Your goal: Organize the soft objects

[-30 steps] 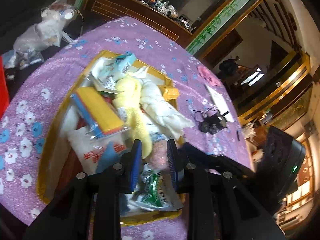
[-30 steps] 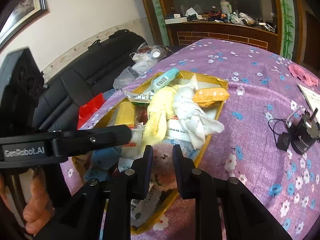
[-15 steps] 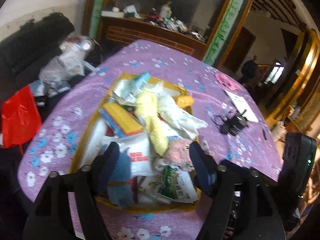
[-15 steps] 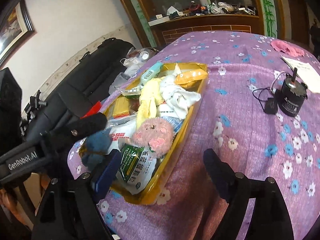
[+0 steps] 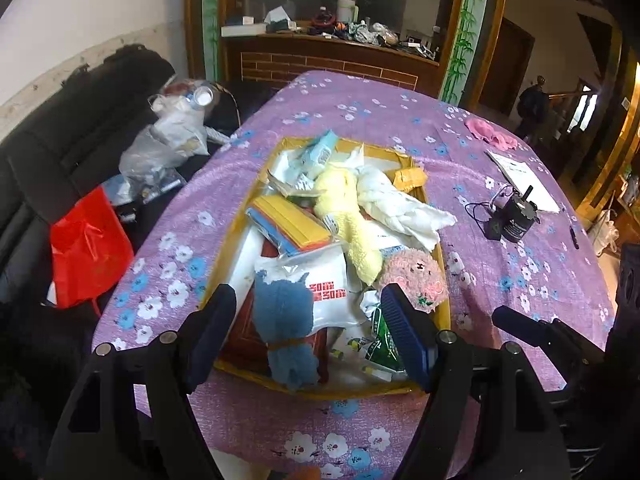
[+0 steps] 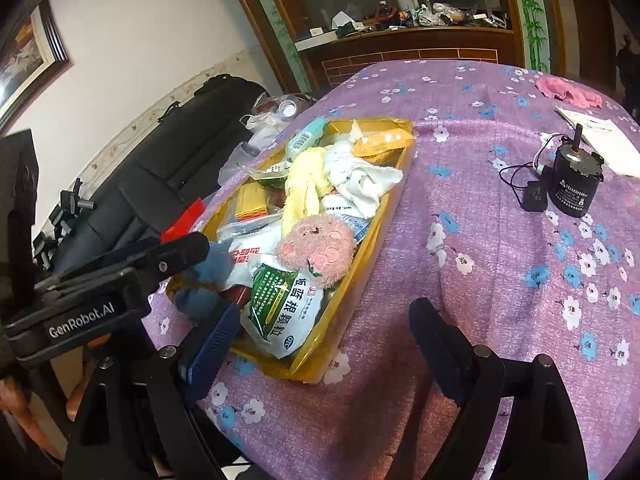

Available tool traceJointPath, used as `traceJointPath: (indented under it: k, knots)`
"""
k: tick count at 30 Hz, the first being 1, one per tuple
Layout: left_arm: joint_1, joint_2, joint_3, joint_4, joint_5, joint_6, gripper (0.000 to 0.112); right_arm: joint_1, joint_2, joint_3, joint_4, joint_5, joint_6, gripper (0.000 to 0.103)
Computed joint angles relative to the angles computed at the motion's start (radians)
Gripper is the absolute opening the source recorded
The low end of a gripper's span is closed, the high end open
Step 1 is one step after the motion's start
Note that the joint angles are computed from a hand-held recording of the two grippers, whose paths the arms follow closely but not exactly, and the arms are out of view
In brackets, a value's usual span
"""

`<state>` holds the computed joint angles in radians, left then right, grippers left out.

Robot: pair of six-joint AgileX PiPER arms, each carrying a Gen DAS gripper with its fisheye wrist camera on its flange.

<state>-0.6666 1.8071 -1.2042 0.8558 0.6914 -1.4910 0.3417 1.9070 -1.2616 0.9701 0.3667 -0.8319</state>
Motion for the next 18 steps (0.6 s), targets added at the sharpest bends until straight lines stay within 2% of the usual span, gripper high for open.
traceJointPath:
  k: [3, 7, 18]
  knots:
    - [-0.024, 0.01, -0.025, 0.014, 0.053, 0.002, 0.075, 0.009, -0.013, 0.016, 0.002, -0.017, -0.01, 0.088]
    - [-0.036, 0.019, -0.042, 0.013, 0.08, 0.007, 0.075, 0.02, -0.033, 0.033, -0.016, -0.031, -0.001, 0.09]
    - [-0.057, 0.007, -0.034, 0.029, 0.11, -0.017, 0.075, 0.035, -0.032, 0.022, -0.076, -0.019, 0.079, 0.09]
